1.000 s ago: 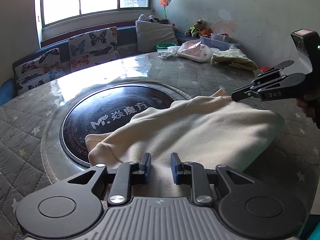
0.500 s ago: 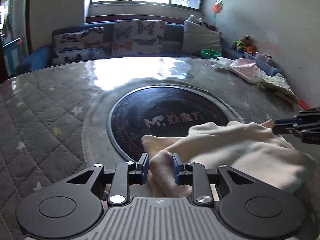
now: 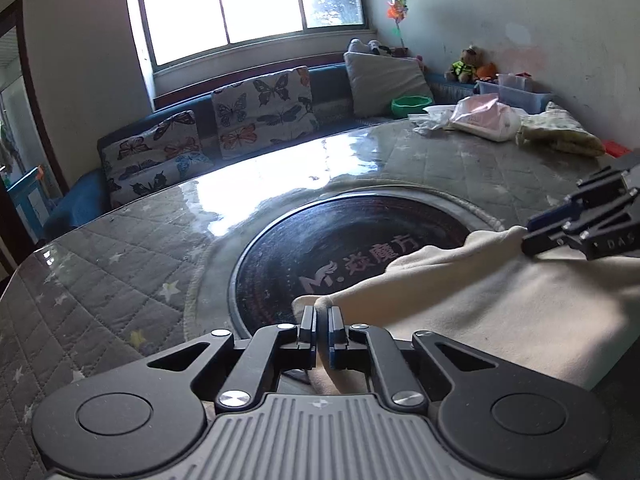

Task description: Fold clothes

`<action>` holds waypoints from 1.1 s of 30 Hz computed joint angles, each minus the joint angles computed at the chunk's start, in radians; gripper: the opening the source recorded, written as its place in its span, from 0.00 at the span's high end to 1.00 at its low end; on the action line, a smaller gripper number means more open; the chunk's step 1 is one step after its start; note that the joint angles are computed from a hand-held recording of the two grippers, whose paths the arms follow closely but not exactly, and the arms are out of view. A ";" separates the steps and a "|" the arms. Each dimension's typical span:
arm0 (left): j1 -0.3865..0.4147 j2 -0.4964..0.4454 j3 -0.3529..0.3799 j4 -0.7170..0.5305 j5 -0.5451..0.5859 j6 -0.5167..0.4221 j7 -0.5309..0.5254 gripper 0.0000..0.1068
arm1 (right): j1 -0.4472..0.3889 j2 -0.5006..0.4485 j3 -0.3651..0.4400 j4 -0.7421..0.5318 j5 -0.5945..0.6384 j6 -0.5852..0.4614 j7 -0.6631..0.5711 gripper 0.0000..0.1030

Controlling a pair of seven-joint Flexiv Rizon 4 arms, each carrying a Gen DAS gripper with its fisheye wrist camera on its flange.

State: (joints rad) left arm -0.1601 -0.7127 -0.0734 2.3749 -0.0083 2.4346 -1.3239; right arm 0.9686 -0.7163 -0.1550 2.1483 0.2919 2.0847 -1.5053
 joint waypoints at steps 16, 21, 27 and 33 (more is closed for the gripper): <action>0.064 0.073 -0.038 0.085 0.097 0.002 -0.131 0.89 | -0.028 0.068 0.033 0.069 -0.023 0.047 -0.002 0.69; 0.145 0.073 -0.060 0.139 0.159 0.001 -0.236 0.88 | -0.024 0.116 0.094 0.143 0.006 0.085 -0.050 0.66; 0.232 0.062 -0.091 0.157 0.266 -0.004 -0.322 0.87 | 0.045 0.121 0.106 0.193 0.084 0.129 -0.131 0.64; 0.289 0.049 -0.124 0.149 0.349 -0.030 -0.356 0.83 | 0.128 0.108 0.055 0.220 0.194 0.118 -0.188 0.54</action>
State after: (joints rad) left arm 0.1289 -0.6639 -0.1969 2.5239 0.3411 2.4047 -1.6801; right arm 1.0969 -0.6079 -0.0999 2.3683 0.4859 2.2024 -1.6938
